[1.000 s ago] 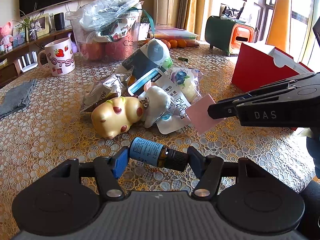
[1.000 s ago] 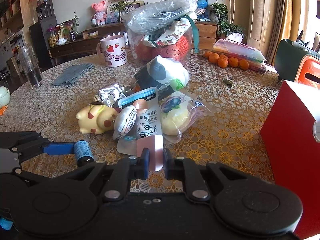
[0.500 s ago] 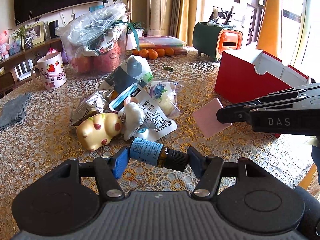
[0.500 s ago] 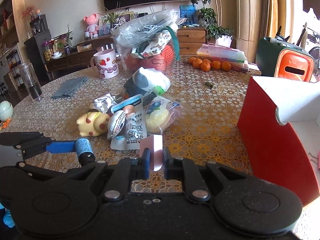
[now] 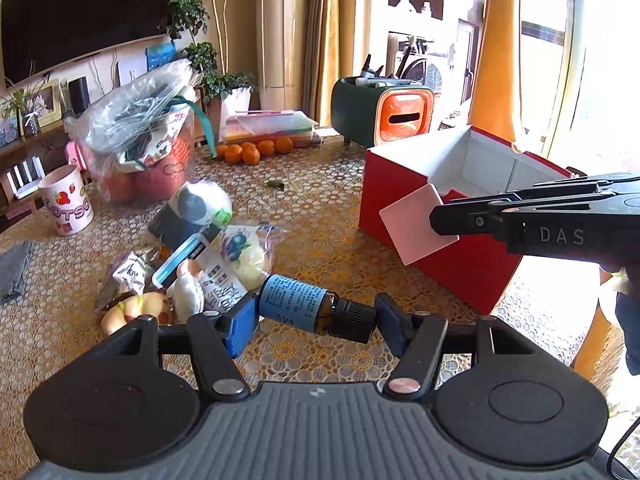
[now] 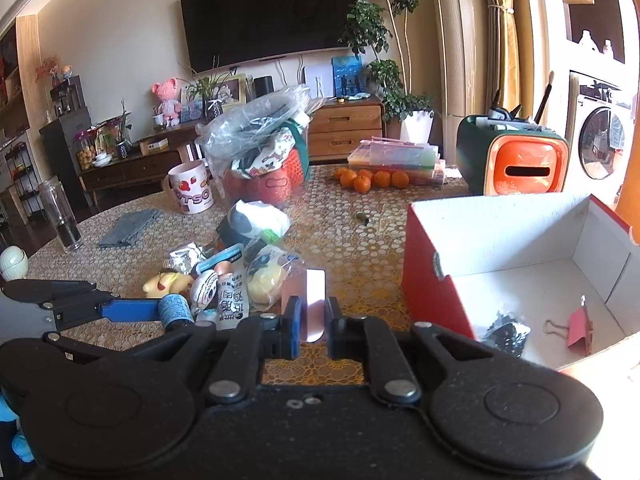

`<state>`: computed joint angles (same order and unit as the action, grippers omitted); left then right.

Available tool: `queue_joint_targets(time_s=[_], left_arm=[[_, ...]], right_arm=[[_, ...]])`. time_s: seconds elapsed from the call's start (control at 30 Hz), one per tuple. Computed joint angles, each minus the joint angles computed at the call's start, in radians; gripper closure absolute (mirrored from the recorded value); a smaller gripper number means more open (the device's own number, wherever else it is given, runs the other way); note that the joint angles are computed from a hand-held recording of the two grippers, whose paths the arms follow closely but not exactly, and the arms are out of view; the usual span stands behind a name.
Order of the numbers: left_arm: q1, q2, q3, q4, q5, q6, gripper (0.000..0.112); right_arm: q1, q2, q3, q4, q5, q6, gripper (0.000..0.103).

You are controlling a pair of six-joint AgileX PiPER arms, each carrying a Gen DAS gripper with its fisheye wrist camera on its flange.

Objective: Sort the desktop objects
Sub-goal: 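Carry the bottle in the left tool and the pink card in the right tool over the box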

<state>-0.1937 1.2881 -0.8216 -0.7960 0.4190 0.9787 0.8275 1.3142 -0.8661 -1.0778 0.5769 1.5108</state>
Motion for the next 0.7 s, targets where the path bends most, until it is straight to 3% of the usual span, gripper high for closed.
queue_joint_targets(time_s=[0.33,0.7], left_arm=[[-0.220,0.033,-0.109,0.279,-0.056,-0.327,0.049],[-0.400,0.144,-0.247,0.510,-0.063,-0.599,0.050]], right_arm=[[-0.075,-0.172,0.072,0.013,0.032,-0.083,0.093],[-0.242,-0.320,0.163,0.102,-0.025,-0.227,0.093]])
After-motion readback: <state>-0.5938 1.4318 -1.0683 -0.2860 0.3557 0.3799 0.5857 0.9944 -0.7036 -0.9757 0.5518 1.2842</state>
